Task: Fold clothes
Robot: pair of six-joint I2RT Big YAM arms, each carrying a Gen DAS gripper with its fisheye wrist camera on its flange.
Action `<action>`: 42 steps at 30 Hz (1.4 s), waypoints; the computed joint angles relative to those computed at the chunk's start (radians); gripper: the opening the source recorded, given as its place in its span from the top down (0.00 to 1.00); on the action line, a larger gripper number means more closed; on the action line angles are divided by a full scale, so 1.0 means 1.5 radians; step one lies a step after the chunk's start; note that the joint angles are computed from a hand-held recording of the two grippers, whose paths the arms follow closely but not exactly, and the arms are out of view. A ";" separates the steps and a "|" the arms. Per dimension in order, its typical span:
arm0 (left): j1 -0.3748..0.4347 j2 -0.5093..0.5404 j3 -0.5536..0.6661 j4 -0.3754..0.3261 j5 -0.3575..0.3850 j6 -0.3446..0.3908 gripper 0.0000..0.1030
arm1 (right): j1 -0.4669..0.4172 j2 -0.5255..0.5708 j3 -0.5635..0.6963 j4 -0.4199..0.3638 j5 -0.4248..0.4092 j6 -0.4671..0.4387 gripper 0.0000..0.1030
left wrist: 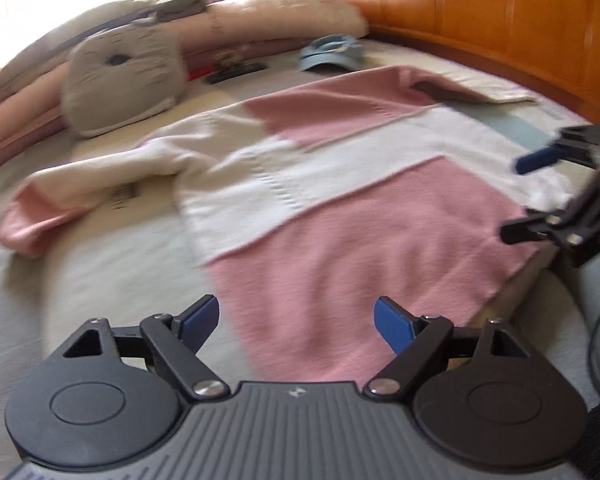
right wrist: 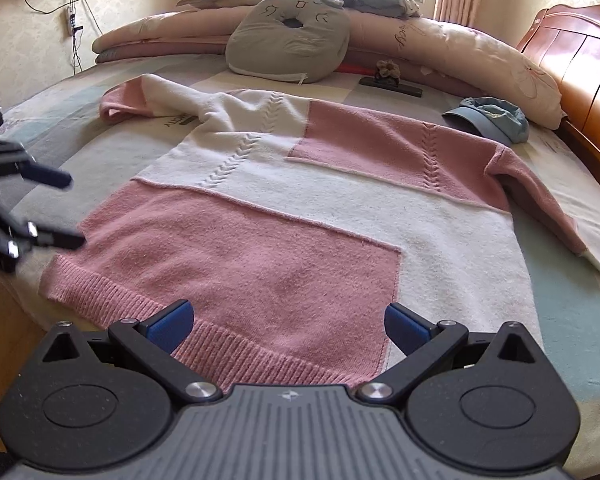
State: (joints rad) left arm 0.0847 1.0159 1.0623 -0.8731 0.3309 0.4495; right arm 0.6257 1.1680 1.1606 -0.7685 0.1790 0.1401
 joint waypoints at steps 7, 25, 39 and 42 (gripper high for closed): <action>-0.007 0.019 -0.023 0.003 0.019 -0.040 0.17 | -0.064 0.041 0.001 0.041 -0.035 -0.037 0.00; -0.073 0.172 0.122 0.013 0.040 -0.048 0.16 | -0.219 0.054 -0.001 0.084 -0.220 -0.087 0.00; -0.033 0.122 0.079 -0.020 0.025 -0.008 0.13 | -0.278 0.028 -0.012 0.021 -0.266 -0.127 0.00; -0.044 0.128 0.077 -0.038 0.014 -0.015 0.13 | -0.263 0.015 -0.032 -0.006 -0.265 -0.138 0.00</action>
